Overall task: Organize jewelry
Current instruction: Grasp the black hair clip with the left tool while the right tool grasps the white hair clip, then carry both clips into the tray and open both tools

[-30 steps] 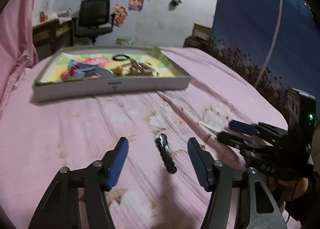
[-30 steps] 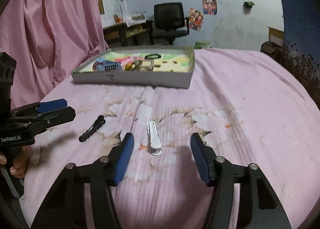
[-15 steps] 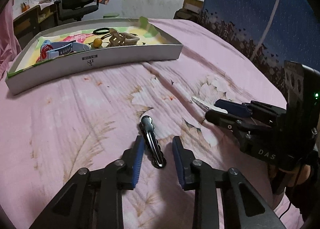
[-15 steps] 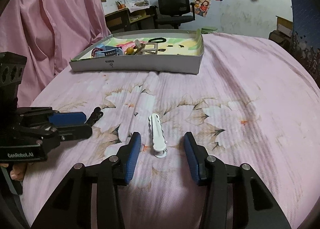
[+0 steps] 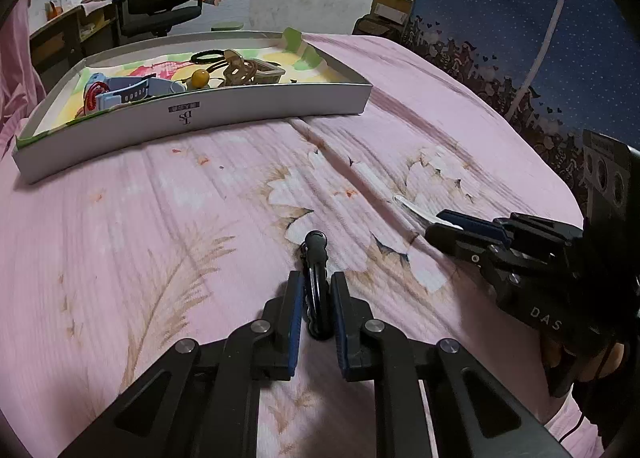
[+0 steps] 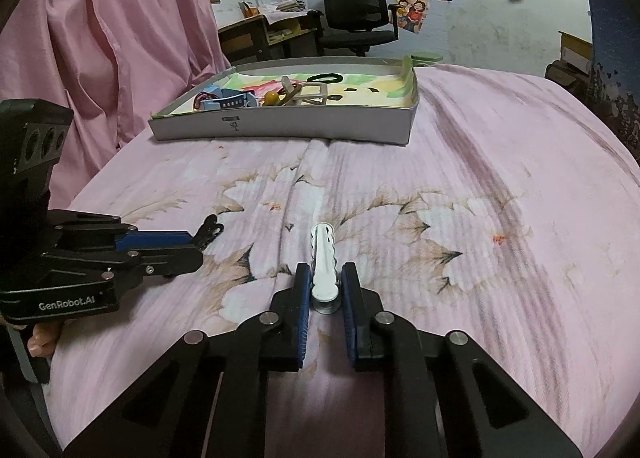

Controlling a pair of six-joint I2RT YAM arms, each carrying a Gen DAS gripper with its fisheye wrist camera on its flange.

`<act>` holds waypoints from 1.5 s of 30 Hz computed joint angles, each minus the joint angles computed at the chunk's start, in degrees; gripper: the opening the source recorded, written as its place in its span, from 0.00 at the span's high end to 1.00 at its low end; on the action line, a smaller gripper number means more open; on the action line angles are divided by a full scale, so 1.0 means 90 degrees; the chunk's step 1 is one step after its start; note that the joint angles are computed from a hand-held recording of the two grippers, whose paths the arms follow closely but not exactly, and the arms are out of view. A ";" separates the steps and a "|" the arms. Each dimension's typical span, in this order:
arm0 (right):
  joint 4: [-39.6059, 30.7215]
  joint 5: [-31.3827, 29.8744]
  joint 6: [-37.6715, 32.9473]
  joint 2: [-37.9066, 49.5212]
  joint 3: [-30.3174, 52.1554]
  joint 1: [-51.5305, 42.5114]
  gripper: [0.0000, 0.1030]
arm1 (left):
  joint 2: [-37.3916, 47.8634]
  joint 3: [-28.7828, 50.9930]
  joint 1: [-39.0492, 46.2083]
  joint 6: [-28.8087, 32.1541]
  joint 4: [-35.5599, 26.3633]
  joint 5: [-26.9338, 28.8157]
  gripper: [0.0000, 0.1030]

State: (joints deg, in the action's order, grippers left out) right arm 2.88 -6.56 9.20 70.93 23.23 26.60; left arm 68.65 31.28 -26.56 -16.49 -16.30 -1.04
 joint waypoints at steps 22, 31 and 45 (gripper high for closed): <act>0.0368 0.0408 0.0799 -0.1346 -0.0867 0.0928 0.87 | -0.1871 -0.0715 -0.0389 -0.0311 -0.0095 -0.0885 0.88; 0.0483 0.0677 0.0937 -0.1789 -0.0811 0.1124 0.87 | -0.2285 -0.0631 -0.0184 -0.0312 -0.0173 -0.1389 0.88; 0.1947 0.1407 0.1115 -0.0958 -0.0241 0.1449 0.87 | -0.2835 -0.0389 0.0444 0.0237 0.0318 -0.2267 0.88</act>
State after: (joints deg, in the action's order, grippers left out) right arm 20.40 6.10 19.23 62.31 21.06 39.64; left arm 43.13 27.78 -22.56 -14.36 -13.43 -21.45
